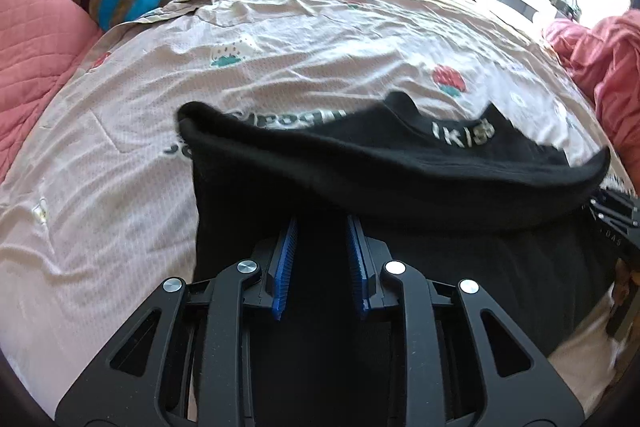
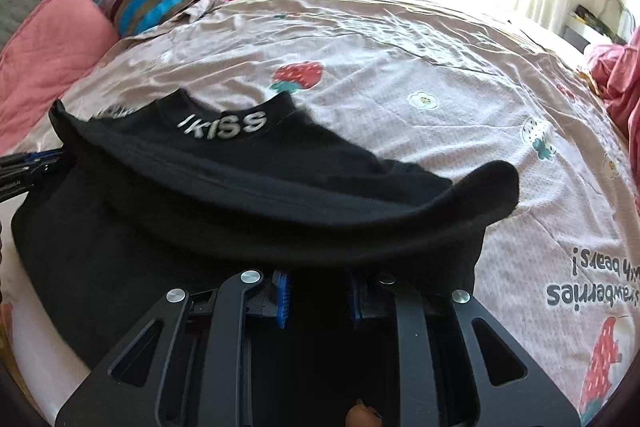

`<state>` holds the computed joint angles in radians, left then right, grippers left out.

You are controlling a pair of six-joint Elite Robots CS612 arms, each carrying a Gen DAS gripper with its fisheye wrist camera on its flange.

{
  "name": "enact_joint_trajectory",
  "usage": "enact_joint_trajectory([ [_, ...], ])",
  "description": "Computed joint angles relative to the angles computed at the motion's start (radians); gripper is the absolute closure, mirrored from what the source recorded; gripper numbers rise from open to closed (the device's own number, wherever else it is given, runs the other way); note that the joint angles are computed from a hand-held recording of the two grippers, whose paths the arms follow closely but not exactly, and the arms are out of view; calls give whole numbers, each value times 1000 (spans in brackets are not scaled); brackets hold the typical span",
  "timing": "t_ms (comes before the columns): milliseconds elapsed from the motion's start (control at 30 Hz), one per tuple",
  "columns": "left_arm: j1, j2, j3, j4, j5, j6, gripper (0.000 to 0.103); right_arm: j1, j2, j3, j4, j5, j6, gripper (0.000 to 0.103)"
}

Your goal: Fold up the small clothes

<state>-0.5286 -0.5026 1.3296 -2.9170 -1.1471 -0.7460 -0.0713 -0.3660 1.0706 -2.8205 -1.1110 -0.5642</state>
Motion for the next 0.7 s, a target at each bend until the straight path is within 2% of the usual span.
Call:
enact_joint_trajectory([
  [233, 17, -11, 26, -49, 19, -69, 76, -16, 27, -37, -68, 31, 146, 82],
  [333, 23, -20, 48, -76, 22, -113, 68, -29, 32, -31, -170, 30, 238, 82],
  [367, 25, -22, 52, -80, 22, -124, 65, -32, 34, -32, -187, 24, 248, 81],
  [400, 27, -23, 55, -81, 21, -132, 60, -33, 36, -34, -196, 12, 254, 73],
  [433, 30, -24, 58, -82, 19, -143, 57, -33, 37, -38, -197, -11, 255, 59],
  [500, 35, -22, 60, -88, 5, -160, 49, -34, 45, -52, -187, -43, 257, 50],
  [600, 42, -13, 55, -95, -21, -179, 39, -45, 58, -77, -124, -17, 276, 50],
  [700, 45, -3, 47, -98, -39, -183, 39, -49, 68, -97, -77, 17, 276, 53],
])
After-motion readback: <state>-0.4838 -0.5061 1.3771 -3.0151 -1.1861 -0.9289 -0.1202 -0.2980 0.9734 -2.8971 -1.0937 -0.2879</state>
